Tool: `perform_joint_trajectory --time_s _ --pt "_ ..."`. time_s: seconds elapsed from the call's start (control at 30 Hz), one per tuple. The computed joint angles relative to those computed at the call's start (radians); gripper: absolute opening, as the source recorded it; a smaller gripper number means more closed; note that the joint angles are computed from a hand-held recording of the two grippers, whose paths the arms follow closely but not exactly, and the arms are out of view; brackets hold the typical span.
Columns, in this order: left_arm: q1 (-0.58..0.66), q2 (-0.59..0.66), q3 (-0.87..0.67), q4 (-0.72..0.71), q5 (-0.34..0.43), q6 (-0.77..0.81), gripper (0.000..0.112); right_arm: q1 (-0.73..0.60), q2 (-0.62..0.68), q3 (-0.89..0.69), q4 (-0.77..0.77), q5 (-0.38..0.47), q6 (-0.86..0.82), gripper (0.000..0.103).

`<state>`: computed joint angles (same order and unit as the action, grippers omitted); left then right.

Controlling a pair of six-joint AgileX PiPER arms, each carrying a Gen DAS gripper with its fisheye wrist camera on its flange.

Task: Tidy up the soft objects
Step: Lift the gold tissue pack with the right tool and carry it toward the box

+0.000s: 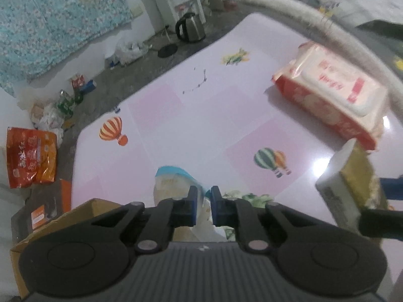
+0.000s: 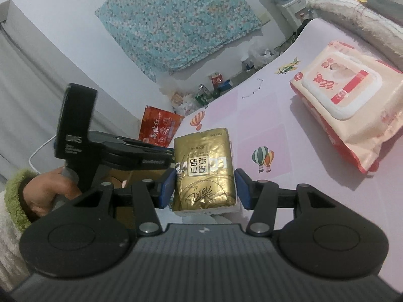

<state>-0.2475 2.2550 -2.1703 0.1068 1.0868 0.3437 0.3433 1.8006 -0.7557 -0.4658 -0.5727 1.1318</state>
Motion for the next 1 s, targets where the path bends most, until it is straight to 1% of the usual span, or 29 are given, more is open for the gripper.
perform_joint_trajectory --time_s 0.13,0.17,0.2,0.3,0.37,0.5,0.63,0.77,0.83,0.87,0.93,1.0 --pt "0.024 -0.139 0.137 -0.086 -0.070 0.046 0.010 0.024 -0.043 0.076 0.093 -0.049 -0.055 0.050" --pt "0.029 -0.169 0.166 -0.100 -0.085 0.055 0.008 0.031 -0.055 0.092 0.115 -0.060 -0.066 0.050" --pt "0.036 -0.210 0.204 -0.115 -0.106 0.064 0.004 0.040 -0.063 0.096 0.132 -0.063 -0.071 0.050" --pt "0.064 -0.303 0.270 -0.171 -0.136 0.093 0.003 0.079 -0.106 0.126 0.203 -0.079 -0.107 0.050" --pt "0.095 -0.357 0.296 -0.228 -0.130 0.125 0.003 0.119 -0.148 0.139 0.284 -0.055 -0.158 0.050" --pt "0.161 -0.500 0.405 -0.337 -0.147 0.199 0.002 0.216 -0.236 0.161 0.445 -0.009 -0.276 0.050" --pt "0.274 -0.630 0.496 -0.481 -0.112 0.304 0.002 0.349 -0.330 0.161 0.673 0.047 -0.481 0.050" --pt "0.431 -0.749 0.578 -0.609 -0.037 0.414 0.002 0.486 -0.378 0.115 0.876 0.091 -0.680 0.050" --pt "0.527 -0.800 0.618 -0.666 0.008 0.473 0.002 0.537 -0.372 0.074 0.906 0.109 -0.717 0.050" --pt "0.582 -0.824 0.640 -0.695 0.025 0.510 0.002 0.559 -0.363 0.049 0.889 0.123 -0.704 0.050" --pt "0.688 -0.855 0.667 -0.747 0.066 0.571 0.002 0.610 -0.326 -0.018 0.903 0.153 -0.729 0.050" --pt "0.803 -0.867 0.681 -0.800 0.123 0.627 0.002 0.648 -0.284 -0.090 0.893 0.192 -0.724 0.050"
